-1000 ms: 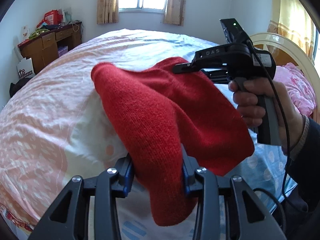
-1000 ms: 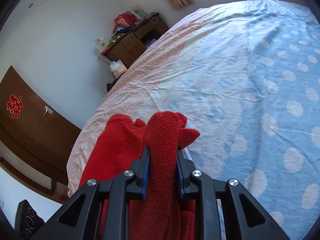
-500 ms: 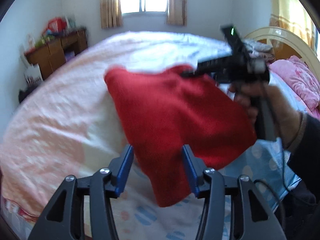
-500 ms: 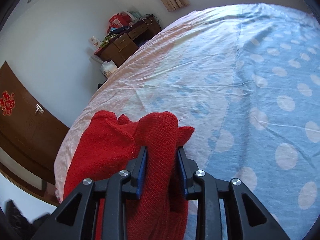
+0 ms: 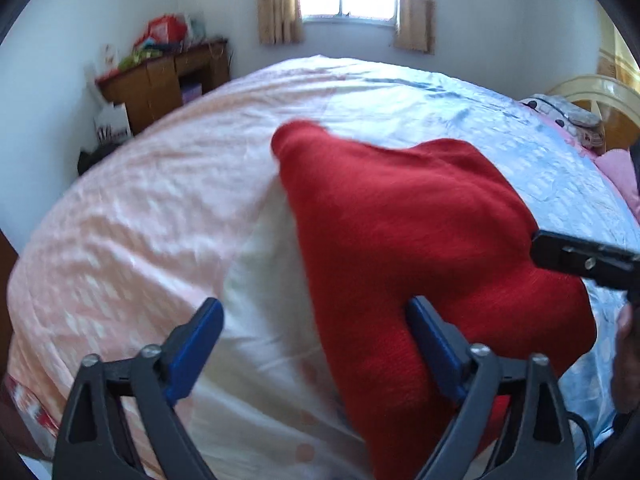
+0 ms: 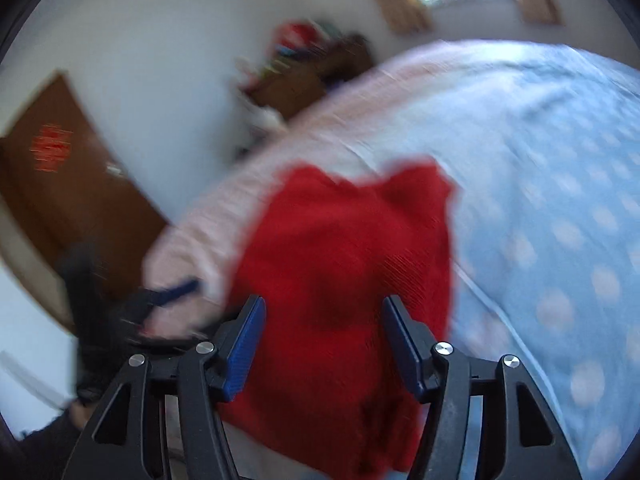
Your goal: Fold small clothes
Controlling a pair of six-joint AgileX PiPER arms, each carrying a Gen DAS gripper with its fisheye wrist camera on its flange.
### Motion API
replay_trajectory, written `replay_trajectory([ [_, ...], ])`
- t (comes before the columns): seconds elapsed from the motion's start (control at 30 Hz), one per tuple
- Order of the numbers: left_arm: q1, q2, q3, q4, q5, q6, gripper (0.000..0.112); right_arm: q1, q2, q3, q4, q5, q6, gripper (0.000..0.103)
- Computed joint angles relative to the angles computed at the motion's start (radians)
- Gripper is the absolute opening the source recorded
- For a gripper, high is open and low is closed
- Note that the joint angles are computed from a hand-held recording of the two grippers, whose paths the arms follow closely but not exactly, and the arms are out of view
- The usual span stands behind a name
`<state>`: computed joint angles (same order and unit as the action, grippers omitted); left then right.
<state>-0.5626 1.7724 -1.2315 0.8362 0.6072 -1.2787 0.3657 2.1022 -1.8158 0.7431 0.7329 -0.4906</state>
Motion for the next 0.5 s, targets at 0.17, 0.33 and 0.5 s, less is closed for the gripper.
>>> replay_trajectory([
  [0.17,-0.035,-0.037,0.013,-0.016,0.051,-0.018,0.100,-0.001,-0.059,0.075,0.016,-0.039,-0.019,0.061],
  [0.33,-0.101,-0.118,0.013,0.012,0.131,-0.029,0.100,0.008,-0.263,0.310,-0.046,-0.214,0.008,0.061],
  [0.5,-0.192,-0.184,0.002,0.111,0.208,-0.088,0.103,0.062,-0.440,0.498,-0.312,-0.429,0.212,0.065],
])
